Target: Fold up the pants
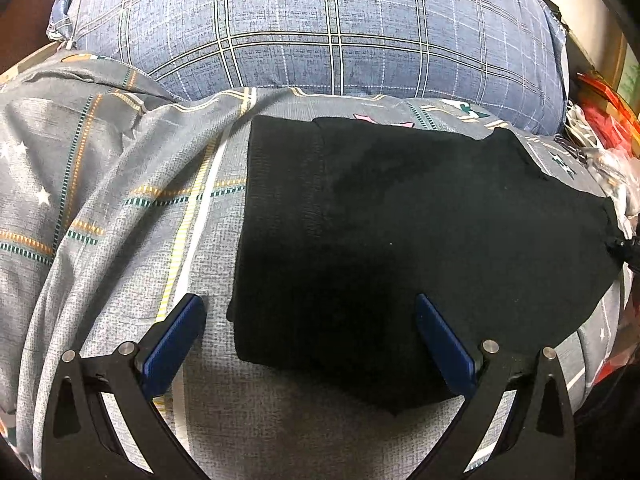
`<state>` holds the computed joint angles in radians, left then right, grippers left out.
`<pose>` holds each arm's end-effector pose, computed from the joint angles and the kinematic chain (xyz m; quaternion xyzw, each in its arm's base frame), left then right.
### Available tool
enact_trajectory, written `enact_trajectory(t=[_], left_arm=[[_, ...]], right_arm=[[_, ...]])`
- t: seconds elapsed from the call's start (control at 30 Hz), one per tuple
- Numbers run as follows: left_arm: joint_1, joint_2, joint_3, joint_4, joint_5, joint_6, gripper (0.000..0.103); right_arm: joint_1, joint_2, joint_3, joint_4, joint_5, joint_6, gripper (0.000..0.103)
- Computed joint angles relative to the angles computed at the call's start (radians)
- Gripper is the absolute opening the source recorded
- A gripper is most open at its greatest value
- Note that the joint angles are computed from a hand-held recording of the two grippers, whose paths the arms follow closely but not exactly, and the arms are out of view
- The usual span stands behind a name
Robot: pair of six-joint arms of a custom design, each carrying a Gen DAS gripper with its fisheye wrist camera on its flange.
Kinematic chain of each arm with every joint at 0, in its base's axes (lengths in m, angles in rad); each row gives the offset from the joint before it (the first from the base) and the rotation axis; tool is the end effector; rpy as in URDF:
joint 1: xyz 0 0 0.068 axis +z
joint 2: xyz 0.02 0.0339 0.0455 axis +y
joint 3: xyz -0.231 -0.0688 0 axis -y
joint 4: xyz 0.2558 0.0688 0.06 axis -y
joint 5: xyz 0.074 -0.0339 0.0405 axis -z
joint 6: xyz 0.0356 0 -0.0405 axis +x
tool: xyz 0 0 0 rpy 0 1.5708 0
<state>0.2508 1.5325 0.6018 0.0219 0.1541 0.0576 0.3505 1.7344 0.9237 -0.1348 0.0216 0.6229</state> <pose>0.2718 0.0640 0.0889 -0.0660 0.9409 -0.0222 0.3314 0.3210 0.1165 0.1085 0.1325 0.9422 0.1348 0.2767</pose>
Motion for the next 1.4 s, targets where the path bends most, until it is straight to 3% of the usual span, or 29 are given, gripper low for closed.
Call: enact_trajectory(t=[0.07, 0.1, 0.13, 0.2, 0.3, 0.37, 0.47, 0.57, 0.67, 0.73, 0.83, 0.93, 1.2, 1.4], left_arm=[[0.001, -0.012, -0.008, -0.001, -0.011, -0.004, 0.103], [-0.004, -0.023, -0.016, 0.003, -0.027, -0.008, 0.103], [-0.014, -0.04, -0.03, 0.014, -0.051, -0.009, 0.103], [-0.04, -0.085, -0.066, 0.043, -0.101, 0.002, 0.103], [-0.091, -0.22, -0.174, 0.126, -0.098, 0.055, 0.103], [-0.148, -0.315, -0.237, 0.152, -0.114, 0.08, 0.103], [-0.239, -0.404, -0.251, 0.086, -0.113, 0.054, 0.103], [-0.349, -0.368, -0.151, 0.001, -0.09, -0.018, 0.103], [-0.483, -0.25, 0.023, -0.056, -0.11, -0.025, 0.103], [-0.556, -0.102, 0.211, -0.139, -0.081, 0.024, 0.103], [-0.648, 0.075, 0.429, -0.224, -0.125, 0.063, 0.103], [-0.726, 0.282, 0.706, -0.369, -0.149, 0.127, 0.103], [-0.785, 0.674, 1.253, -0.623, -0.1, 0.218, 0.103], [-0.81, 0.958, 1.693, -0.842, -0.052, 0.272, 0.103]], right_arm=[[-0.02, -0.036, -0.037, 0.03, -0.025, 0.041, 0.0], [-0.023, -0.071, -0.065, 0.048, -0.004, 0.06, 0.0], [-0.022, -0.12, -0.103, 0.069, 0.036, 0.075, 0.009], [-0.029, -0.222, -0.188, 0.123, 0.075, 0.107, 0.009], [-0.062, -0.33, -0.317, 0.237, -0.018, 0.183, 0.011], [-0.059, -0.365, -0.364, 0.272, -0.053, 0.231, 0.019], [-0.041, -0.41, -0.437, 0.341, -0.088, 0.297, 0.026], [-0.003, -0.392, -0.48, 0.429, -0.125, 0.377, 0.028], [0.005, -0.334, -0.482, 0.481, -0.161, 0.42, 0.028], [-0.009, -0.323, -0.489, 0.494, -0.176, 0.433, 0.029], [-0.047, -0.321, -0.523, 0.546, -0.203, 0.462, 0.037], [-0.083, -0.312, -0.561, 0.623, -0.238, 0.491, 0.037], [-0.175, -0.153, -0.589, 0.875, -0.393, 0.595, 0.037], [-0.176, -0.094, -0.555, 0.872, -0.399, 0.647, 0.037]])
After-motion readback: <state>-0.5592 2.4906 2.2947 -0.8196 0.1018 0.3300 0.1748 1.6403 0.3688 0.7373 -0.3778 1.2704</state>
